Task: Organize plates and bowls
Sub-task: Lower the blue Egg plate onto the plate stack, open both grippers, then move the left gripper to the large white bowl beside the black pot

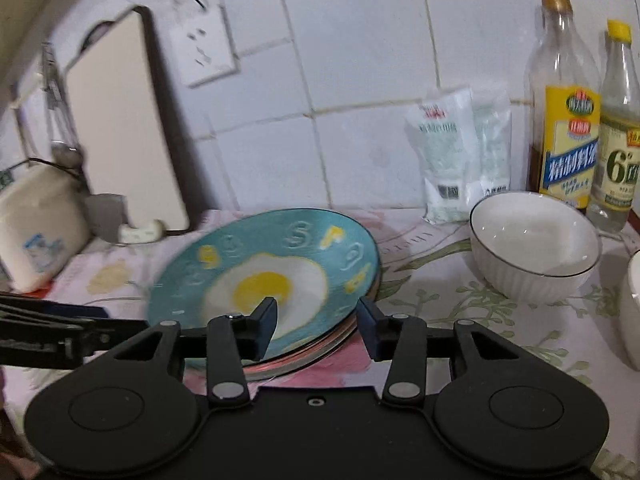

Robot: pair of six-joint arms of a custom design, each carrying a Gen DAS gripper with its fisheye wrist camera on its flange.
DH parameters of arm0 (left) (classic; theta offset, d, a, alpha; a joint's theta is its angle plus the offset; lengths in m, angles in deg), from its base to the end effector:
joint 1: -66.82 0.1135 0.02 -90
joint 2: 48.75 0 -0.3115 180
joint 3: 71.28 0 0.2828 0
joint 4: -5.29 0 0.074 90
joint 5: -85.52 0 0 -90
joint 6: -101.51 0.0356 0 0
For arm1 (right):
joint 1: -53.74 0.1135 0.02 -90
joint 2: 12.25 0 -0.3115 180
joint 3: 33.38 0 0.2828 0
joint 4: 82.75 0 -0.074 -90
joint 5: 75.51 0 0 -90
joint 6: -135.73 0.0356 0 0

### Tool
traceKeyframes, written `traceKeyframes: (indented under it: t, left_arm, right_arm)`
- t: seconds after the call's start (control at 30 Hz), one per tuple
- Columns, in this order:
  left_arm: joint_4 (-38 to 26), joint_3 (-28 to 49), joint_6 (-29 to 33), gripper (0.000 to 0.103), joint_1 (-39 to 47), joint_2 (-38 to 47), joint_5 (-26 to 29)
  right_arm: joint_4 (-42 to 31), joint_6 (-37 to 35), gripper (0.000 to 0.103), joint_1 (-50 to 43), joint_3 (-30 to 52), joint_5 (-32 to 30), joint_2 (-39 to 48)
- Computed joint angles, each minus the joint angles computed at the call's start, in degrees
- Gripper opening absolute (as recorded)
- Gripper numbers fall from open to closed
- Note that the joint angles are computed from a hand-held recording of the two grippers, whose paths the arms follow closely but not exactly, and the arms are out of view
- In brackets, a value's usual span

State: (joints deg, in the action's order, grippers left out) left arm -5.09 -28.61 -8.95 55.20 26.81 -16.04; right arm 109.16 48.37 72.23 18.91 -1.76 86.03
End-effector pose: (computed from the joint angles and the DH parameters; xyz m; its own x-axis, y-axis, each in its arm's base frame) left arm 0.2552 -0.0452 0.1870 -0.6481 -0.2164 -0.7302 -0.1837 0.9749 -0.1258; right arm 0.3297 0.1207 0.1577 -0.5550 -0.1390 -0.8202 -0.4992 0.8443 0.1948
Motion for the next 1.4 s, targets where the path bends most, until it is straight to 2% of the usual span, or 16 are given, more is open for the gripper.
traceKeyframes:
  t: [0.13,0.2,0.33,0.43,0.5,0.7,0.87,0.97,1.13,1.27,1.4]
  left_arm:
    - [-8.75,-1.09,-0.51,0.063,-2.33,-11.16,0.48]
    - [-13.54,-1.29,-1.43,0.063,-4.56,-17.14,-0.34]
    - [-24.53,0.13,-4.05,0.064,-10.79,-27.56,-3.46]
    - [-33.05,2.44,-7.25,0.066,-19.24,-33.24,-9.46]
    - [-36.93,3.85,-9.16,0.069,-24.97,-34.86,-13.81]
    - [-48.53,8.37,-20.52,0.075,-46.7,-33.59,-28.67]
    - [-53.47,10.4,-29.06,0.081,-59.05,-28.92,-35.89]
    - [-53.4,10.77,-31.72,0.091,-63.2,-25.41,-38.12]
    - [-46.39,9.46,-29.92,0.092,-64.89,-20.49,-38.28]
    - [-37.5,8.17,-26.18,0.093,-62.76,-16.6,-34.83]
    - [-27.0,6.46,-20.72,0.093,-60.46,-12.57,-31.18]
  right_arm:
    - [-10.51,-1.13,0.049,-1.43,-2.07,-3.94,-11.49]
    - [-15.51,-3.26,0.051,-1.53,-3.63,-3.72,-18.63]
    - [-25.93,-7.62,0.054,-2.9,-5.28,-4.15,-31.15]
    - [-33.83,-10.99,0.057,-5.15,-5.27,-6.45,-38.43]
    - [-38.24,-13.02,0.06,-6.85,-5.19,-7.98,-42.84]
    - [-50.67,-20.54,0.076,-14.76,-4.25,-16.25,-52.5]
    - [-61.07,-31.55,0.082,-27.01,-4.29,-25.71,-57.91]
    - [-67.55,-41.91,0.087,-36.6,-4.74,-32.45,-59.59]
    - [-82.43,-68.06,0.089,-55.79,-5.37,-43.36,-54.67]
    - [-89.46,-85.1,0.089,-65.21,-6.63,-45.28,-47.24]
    - [-89.04,-94.9,0.09,-70.87,-8.52,-45.26,-41.35]
